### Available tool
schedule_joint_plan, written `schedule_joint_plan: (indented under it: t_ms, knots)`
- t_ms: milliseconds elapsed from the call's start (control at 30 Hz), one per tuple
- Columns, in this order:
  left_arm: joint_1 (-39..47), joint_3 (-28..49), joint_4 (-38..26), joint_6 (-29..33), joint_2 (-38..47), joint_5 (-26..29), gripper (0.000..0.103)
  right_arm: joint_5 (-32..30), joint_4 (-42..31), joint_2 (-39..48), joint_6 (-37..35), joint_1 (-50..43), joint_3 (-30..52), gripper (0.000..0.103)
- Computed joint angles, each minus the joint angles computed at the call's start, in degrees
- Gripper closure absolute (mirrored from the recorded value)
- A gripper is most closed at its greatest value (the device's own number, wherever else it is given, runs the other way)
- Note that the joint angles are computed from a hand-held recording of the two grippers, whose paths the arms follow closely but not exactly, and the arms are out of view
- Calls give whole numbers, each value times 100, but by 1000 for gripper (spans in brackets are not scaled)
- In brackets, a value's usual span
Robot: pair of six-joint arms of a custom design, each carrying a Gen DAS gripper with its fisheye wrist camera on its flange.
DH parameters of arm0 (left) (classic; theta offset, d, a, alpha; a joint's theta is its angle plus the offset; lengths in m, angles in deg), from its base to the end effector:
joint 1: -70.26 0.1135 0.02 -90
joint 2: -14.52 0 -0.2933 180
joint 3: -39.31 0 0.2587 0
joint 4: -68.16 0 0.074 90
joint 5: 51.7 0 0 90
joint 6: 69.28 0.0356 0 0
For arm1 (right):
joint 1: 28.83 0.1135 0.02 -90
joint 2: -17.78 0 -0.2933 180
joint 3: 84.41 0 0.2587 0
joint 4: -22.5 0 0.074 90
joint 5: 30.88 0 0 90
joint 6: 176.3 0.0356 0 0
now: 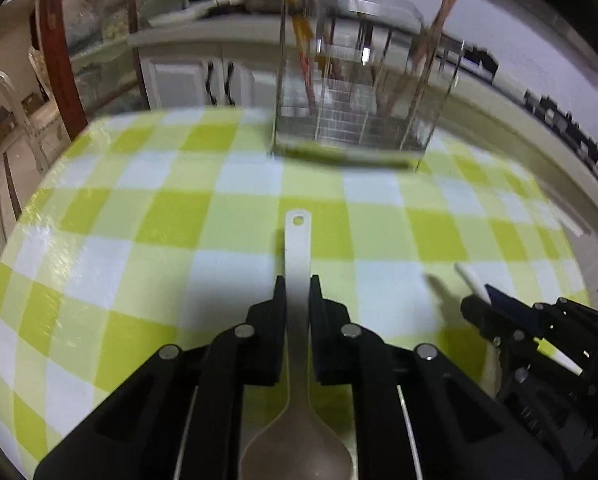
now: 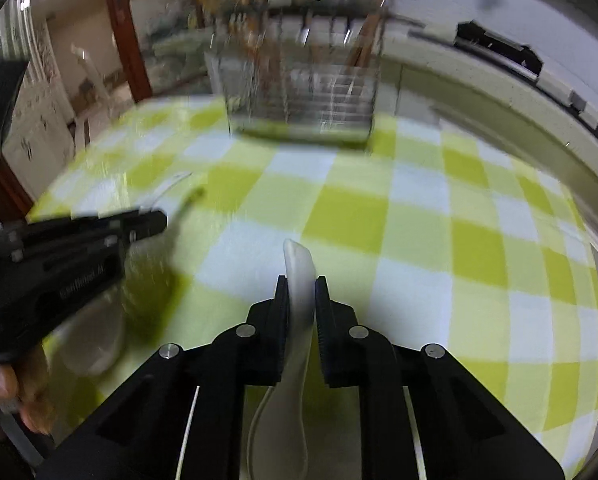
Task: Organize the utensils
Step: 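Lift both white spoons upright and carry them over the wire rack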
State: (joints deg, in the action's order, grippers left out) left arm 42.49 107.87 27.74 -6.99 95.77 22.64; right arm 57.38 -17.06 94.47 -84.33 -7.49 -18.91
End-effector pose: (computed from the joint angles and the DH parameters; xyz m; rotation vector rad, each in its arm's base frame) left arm 0.2635 -0.1279 0.2600 -0.1110 2.4490 -0.0821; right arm 0.2563 0.1013 0.2639 -0.4284 2.4307 0.2145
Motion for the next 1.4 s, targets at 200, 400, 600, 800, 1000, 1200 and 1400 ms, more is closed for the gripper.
schedule_joint_plan:
  t_ms: [200, 400, 600, 800, 1000, 1200, 1400]
  knots:
    - [-379, 283, 4, -88, -327, -799, 92, 99, 67, -166, 88, -155, 411, 91]
    - [-336, 656, -46, 130, -559, -781, 92, 78, -6, -185, 68, -331, 895, 92]
    - [-118, 1034, -135, 354, -605, -537, 92, -15, -177, -24, 50, -488, 1397, 94]
    - [82, 1472, -172, 450, -408, -307, 92, 15, -377, 209, 99, -477, 1896, 94]
    - [160, 2182, -330, 697, -211, -280, 92, 48, -739, 474, 109, -418, 2720, 94]
    - [339, 3089, -574, 932, 252, -203, 92, 17, -1167, 887, 47, -426, 3818, 94]
    - [467, 3944, -621, 1199, 656, -235, 92, 62, -1377, 1344, 10, -429, 4772, 94]
